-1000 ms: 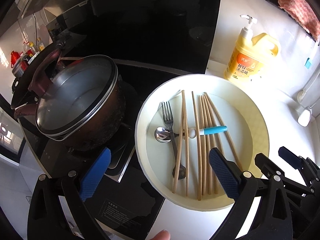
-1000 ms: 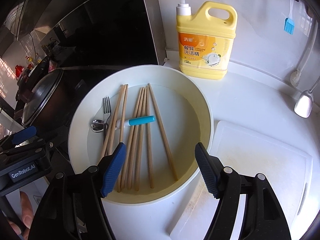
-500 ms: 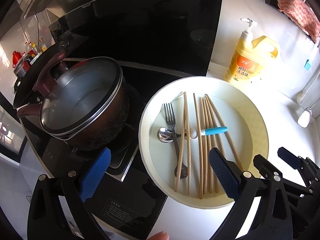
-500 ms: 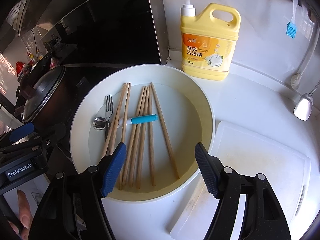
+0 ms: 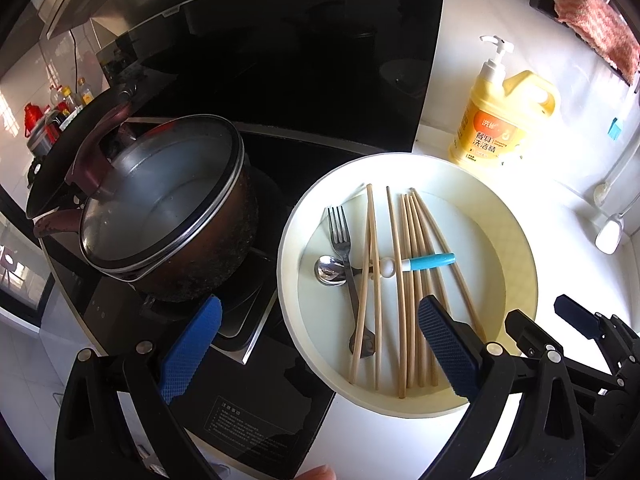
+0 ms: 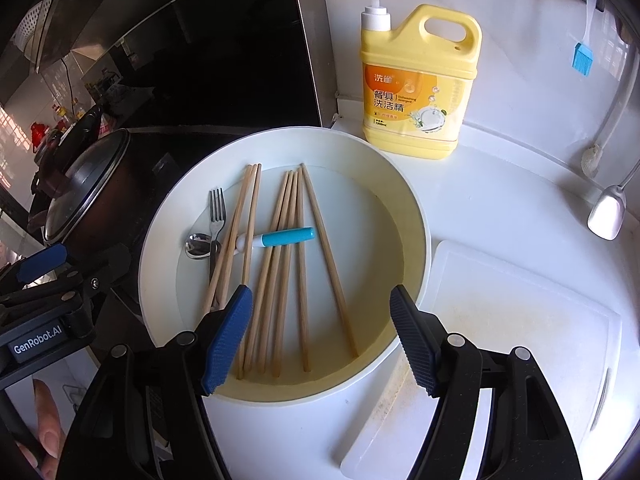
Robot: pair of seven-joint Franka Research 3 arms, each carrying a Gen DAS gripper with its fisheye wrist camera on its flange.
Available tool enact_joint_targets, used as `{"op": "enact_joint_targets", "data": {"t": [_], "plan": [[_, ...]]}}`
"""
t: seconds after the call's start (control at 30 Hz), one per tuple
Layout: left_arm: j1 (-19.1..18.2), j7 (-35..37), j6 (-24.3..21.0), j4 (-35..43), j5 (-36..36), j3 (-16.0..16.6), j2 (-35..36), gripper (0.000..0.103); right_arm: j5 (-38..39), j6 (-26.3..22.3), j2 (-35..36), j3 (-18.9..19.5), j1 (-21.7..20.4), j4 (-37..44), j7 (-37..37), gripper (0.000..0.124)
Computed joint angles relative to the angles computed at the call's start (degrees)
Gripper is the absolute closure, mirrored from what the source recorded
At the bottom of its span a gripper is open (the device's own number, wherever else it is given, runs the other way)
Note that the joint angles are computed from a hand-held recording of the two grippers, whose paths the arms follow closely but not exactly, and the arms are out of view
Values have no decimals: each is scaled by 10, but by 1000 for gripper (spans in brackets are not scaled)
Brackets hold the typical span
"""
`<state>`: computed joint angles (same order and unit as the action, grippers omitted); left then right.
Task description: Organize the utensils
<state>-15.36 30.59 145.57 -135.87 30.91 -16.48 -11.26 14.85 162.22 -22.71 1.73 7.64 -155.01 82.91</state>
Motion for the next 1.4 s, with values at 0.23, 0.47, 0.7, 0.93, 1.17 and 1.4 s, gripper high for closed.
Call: {"op": "enact_joint_targets", "data": {"t": [0.23,0.47,0.7,0.93,1.17,1.4], "plan": [[0,-1,0,-1,-3,1,1,6,-2,-1,1,1,0,1,2,56],[0,-2,-4,0,0,0,1,6,-3,1,1,1,0,-1,2,56],[-2,2,-6,-1,-5,1,-1,6,-3,2,-1,0,2,-2,0,56],[-3,11,10,-11,-16,4,-5,6,-3,2,-3,1,1,-4,1,56],[-5,29,7,-9,-47,7,-2,6,-3,1,-3,1,1,-3,0,56],[-2,5,-6,-7,-23,-1,-3,6,-2,0,-6,1,2,-6,0,56]]}}
